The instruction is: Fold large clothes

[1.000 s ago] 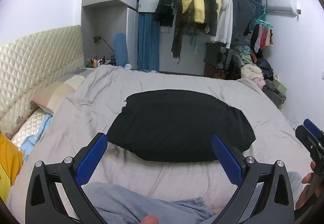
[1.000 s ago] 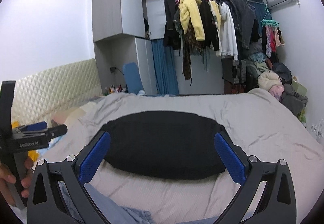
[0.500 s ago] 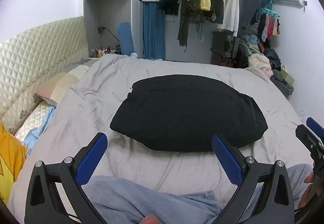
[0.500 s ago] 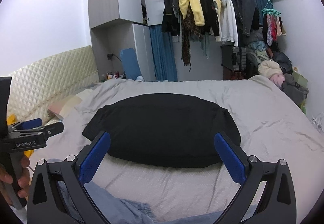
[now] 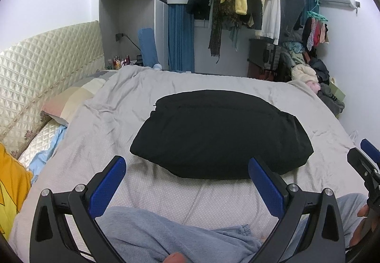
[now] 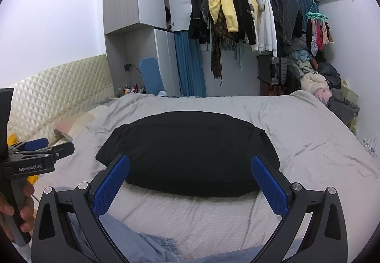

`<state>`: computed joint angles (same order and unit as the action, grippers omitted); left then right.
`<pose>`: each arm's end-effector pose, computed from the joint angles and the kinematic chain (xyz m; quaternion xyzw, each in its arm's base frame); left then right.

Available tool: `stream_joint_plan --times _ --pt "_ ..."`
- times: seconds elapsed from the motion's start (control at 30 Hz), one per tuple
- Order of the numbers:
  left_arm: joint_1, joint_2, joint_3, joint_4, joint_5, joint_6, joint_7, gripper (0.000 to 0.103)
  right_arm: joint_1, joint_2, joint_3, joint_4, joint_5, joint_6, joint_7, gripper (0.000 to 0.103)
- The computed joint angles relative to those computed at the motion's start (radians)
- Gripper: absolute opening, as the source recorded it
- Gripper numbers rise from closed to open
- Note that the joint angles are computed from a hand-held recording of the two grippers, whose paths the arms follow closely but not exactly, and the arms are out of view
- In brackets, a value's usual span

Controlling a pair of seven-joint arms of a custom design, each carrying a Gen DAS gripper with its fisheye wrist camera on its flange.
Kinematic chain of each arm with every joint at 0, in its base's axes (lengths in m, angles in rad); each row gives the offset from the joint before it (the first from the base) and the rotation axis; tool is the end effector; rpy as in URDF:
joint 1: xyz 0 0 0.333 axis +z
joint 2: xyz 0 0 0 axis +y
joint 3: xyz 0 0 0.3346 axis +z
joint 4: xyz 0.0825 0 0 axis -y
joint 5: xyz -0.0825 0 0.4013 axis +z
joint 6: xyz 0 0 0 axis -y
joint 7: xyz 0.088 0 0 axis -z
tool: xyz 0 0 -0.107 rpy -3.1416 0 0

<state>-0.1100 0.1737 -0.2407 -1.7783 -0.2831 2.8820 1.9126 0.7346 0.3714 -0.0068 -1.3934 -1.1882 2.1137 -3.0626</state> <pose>0.6471 -0.2061 0.5825 -0.4799 0.7485 -0.3936 0.2336 0.5750 0.4563 0.5765 -0.4513 0.7085 -0.4248 0.3375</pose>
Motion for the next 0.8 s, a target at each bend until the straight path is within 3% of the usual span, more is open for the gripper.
stream_joint_plan --times 0.8 --pt "-0.003 -0.030 0.009 -0.016 0.001 -0.012 -0.010 0.103 0.000 -0.008 0.008 -0.006 0.006 -0.028 0.009 0.103"
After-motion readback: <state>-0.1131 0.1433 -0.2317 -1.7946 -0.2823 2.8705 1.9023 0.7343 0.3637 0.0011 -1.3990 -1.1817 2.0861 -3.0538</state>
